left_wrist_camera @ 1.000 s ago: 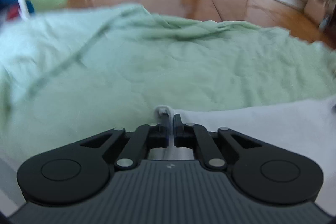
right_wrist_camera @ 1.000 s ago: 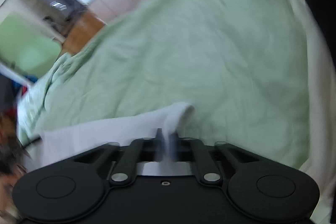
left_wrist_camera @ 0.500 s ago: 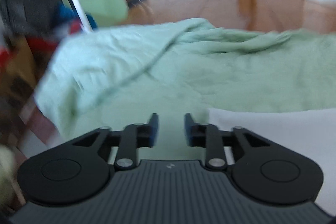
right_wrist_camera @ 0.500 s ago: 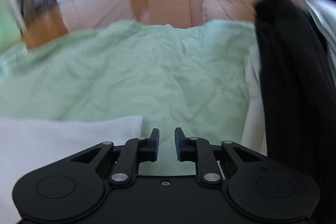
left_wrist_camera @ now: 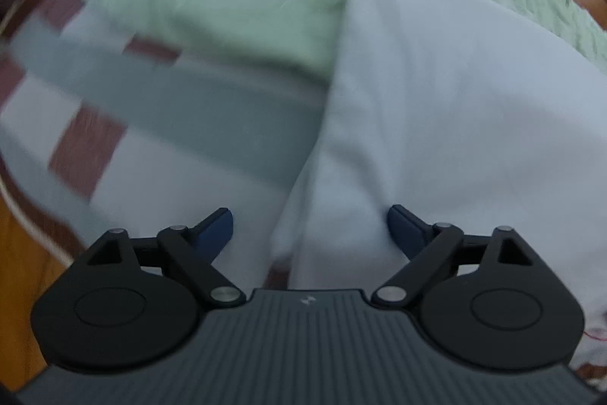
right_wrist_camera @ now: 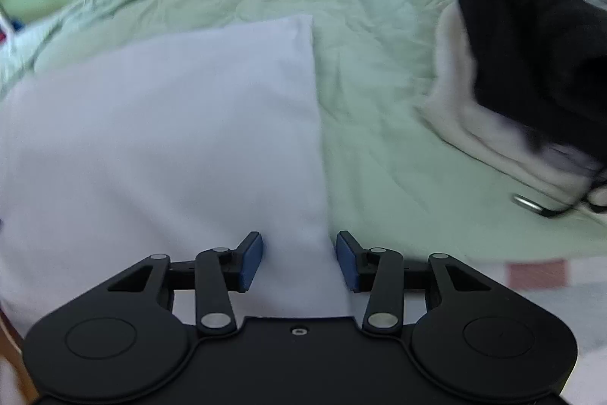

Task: Fold clothes

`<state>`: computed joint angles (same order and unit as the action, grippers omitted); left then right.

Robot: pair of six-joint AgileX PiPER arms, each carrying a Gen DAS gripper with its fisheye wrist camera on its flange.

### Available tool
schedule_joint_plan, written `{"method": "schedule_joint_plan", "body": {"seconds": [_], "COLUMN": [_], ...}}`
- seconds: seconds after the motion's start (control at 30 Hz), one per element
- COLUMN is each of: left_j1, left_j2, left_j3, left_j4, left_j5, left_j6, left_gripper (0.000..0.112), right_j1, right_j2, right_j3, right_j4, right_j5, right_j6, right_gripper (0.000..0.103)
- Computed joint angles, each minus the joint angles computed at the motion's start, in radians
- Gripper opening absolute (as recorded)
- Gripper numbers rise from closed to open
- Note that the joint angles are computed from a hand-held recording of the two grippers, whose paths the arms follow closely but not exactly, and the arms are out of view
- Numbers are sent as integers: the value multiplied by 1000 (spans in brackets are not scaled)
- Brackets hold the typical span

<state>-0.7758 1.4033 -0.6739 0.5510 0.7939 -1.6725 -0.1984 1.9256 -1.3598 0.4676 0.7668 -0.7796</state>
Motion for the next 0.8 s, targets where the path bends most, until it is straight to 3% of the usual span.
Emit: {"method": "schedule_joint_plan", "body": {"seconds": [0.13,0.23,0.33,0.4,0.43,0.5,0.6,0.73,0.8], "left_j1": [-32,-123,-206,-196,-191,-204,-196,-212,-211], "left_j2": [-63,-69,-69,-9,28,83,195,340,363], "left_j3": [-3,-62,-116,-204,-246,-293,-396,-530,-544], "left_j4": [-66,-21,40,-13,-26,3,-48,-118,-137], "left_j5": [79,167,134,95,86,6,-57,-48,-44], "left_j6": [-21,-37,-43,35,53,57,148,210,218], "left_gripper": [89,80,81,81,80,81,80,81,80], "right_j1": [-74,-178,-300,-347,-349,-309,-228,-195,-187], "right_j2": [-36,-17,11,34,33,-35,-70,-47,-56], "right_j3": [60,13,6,39,77,201,272,290,292], "right_j4": [-63,2,172,274,308,391,476,610,610], "right_j5": [41,199,364,419,399,256,156,84,44], "right_j6": [17,80,77,69,70,34,-37,-92,-105], "right_gripper": [49,50,51,59,59,59,59,62,56]}}
